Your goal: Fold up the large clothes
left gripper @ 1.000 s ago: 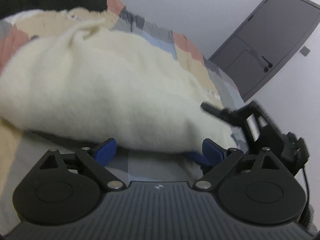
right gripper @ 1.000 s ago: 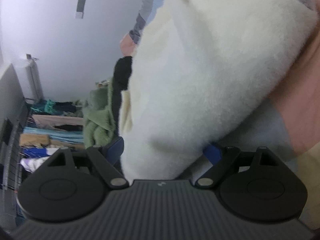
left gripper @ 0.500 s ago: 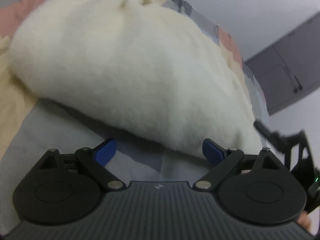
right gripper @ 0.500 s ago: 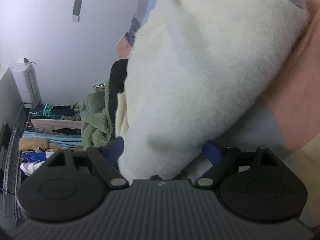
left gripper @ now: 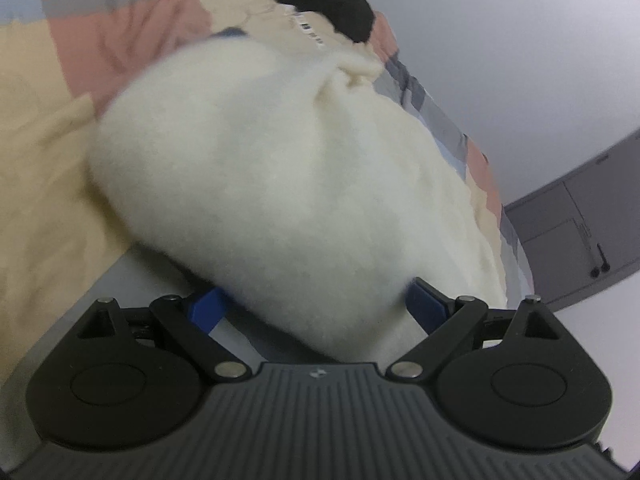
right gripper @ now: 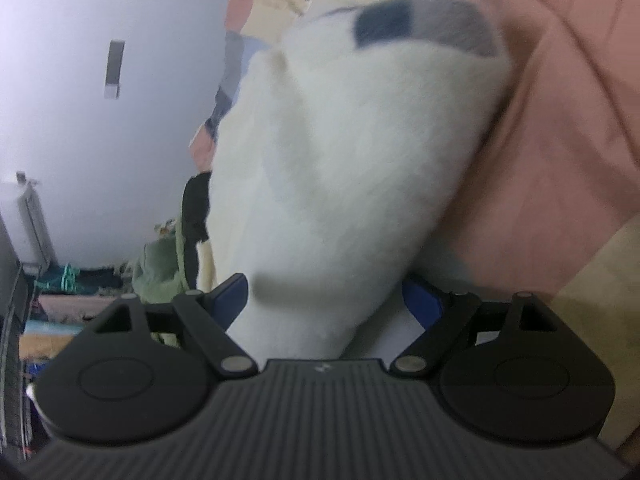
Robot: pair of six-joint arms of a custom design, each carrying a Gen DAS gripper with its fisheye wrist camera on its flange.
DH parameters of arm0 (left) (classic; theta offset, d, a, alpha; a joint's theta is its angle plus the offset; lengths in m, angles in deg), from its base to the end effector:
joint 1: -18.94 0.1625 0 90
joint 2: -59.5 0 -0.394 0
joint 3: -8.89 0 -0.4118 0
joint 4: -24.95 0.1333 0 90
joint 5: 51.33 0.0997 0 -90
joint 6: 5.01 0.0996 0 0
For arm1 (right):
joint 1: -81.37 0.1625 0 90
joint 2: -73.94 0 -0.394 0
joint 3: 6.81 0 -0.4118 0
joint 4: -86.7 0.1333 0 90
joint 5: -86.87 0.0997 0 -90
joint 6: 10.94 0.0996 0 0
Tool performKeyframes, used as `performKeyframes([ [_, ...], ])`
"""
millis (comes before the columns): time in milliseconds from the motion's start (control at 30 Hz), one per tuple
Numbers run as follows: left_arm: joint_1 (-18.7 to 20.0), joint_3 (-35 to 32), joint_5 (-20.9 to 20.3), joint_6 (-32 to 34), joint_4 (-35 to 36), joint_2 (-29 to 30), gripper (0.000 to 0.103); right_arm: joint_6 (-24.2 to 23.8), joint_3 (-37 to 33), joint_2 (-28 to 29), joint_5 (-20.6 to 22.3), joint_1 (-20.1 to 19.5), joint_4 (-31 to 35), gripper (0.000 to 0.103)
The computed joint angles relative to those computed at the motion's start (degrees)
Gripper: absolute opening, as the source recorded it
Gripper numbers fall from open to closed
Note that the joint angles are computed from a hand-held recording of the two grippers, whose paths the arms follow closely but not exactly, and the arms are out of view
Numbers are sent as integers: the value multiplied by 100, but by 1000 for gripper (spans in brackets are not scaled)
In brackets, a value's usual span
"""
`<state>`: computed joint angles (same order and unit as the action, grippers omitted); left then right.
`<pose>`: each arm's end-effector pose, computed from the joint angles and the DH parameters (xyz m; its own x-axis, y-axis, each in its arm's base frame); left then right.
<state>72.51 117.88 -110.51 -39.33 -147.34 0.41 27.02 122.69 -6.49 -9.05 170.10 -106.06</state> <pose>-0.2066 -0.5903 0.1667 -0.9880 -0.1442 -0.0553 -0.0673 0.7242 -0.6863 0.1125 -0.4768 0.2616 -0.7745 0.4470 -0.4475 0.6209 0.4021 -0.6729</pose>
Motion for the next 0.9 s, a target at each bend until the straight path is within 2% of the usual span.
performKeyframes([
  [200,28,50,19,-376,24,-58,95,150,39,37,-145,-18,-197,86],
  [500,79,-61,-69,-1645,634,-186,95,310,-21,81,-250,18,-129,85],
  [667,90,-254,50,-1750,945,-93,96,369,-71,124,-208,-22,-122,87],
  [900,145,-283,8,-1606,992,-67,96,222,-275,247,-344,13,85,87],
])
